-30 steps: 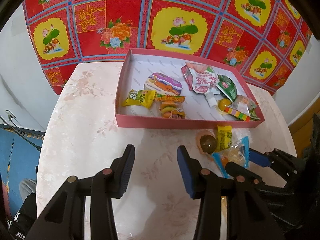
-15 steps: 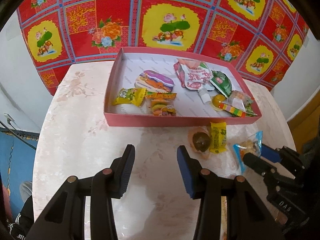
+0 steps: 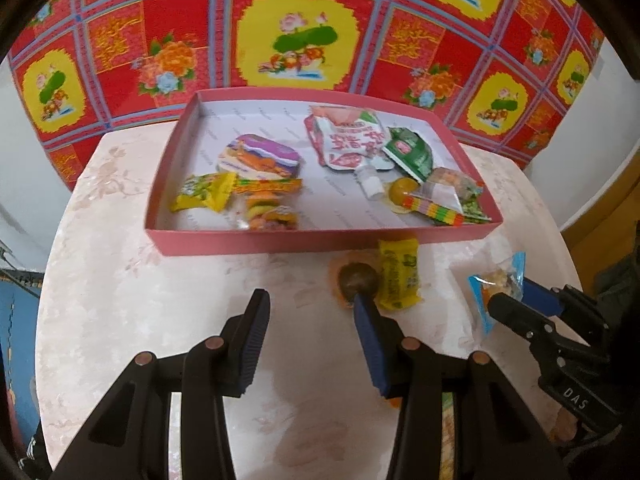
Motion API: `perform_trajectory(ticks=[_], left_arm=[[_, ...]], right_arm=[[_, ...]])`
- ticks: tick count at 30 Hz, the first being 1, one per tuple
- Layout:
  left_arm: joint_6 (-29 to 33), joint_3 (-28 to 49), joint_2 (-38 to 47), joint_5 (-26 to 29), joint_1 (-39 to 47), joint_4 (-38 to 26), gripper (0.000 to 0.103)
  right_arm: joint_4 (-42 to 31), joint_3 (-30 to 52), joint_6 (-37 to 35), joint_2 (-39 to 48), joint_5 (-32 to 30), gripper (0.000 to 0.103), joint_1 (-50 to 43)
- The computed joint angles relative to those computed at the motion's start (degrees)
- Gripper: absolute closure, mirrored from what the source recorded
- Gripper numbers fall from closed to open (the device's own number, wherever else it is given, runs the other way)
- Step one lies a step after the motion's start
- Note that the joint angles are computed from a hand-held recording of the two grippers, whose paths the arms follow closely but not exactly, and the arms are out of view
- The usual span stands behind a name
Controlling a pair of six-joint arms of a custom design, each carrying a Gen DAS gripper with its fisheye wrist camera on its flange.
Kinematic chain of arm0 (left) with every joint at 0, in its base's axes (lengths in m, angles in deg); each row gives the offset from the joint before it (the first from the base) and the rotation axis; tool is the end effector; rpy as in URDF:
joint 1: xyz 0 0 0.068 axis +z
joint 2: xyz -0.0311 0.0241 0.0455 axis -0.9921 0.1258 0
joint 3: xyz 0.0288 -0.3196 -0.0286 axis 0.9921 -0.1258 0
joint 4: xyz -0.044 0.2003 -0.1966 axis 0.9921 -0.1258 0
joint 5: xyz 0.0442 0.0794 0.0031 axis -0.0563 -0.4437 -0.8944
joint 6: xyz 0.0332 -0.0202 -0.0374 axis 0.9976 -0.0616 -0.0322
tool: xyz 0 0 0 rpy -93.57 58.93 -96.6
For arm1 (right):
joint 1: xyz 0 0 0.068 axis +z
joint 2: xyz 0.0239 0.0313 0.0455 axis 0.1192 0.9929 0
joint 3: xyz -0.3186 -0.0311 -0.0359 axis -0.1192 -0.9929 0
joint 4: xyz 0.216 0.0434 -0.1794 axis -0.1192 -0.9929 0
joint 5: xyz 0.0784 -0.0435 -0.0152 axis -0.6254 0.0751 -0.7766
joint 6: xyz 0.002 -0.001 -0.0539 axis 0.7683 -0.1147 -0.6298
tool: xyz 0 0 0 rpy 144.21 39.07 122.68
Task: Organize snacks
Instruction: 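Grasp the clear blue-ended candy packet with the right tool while the left tool grasps the brown round candy, then carry both candies over the pink tray and open both tools to release them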
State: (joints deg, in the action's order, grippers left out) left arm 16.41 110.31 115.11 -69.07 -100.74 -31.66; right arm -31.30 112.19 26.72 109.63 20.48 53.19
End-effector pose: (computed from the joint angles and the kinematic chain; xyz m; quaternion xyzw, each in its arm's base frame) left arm 0.3318 -0.1183 0.1010 0.2808 0.9207 -0.1541 0.2228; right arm 0.2502 0.2433 0.1509 0.1798 0.9474 0.0485 0.2602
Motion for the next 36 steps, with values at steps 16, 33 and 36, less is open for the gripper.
perform_trajectory(ticks=[16,33,36], left_arm=[[2.1,-0.5,3.3,-5.0,-5.9,6.4,0.063],[3.8,-1.6,-2.8,-0.2,-2.9,3.8,0.071],[3.6,-1.0,-3.5,0.3,-2.5,3.8,0.071]], right_arm=[[0.1,-2.7,3.2,-2.1,1.5,0.069,0.3],[-2.6,-3.2,3.6,-4.9,4.0,0.069,-0.5],[-3.7,-2.5,2.2,-5.4,4.4,0.069,-1.3]])
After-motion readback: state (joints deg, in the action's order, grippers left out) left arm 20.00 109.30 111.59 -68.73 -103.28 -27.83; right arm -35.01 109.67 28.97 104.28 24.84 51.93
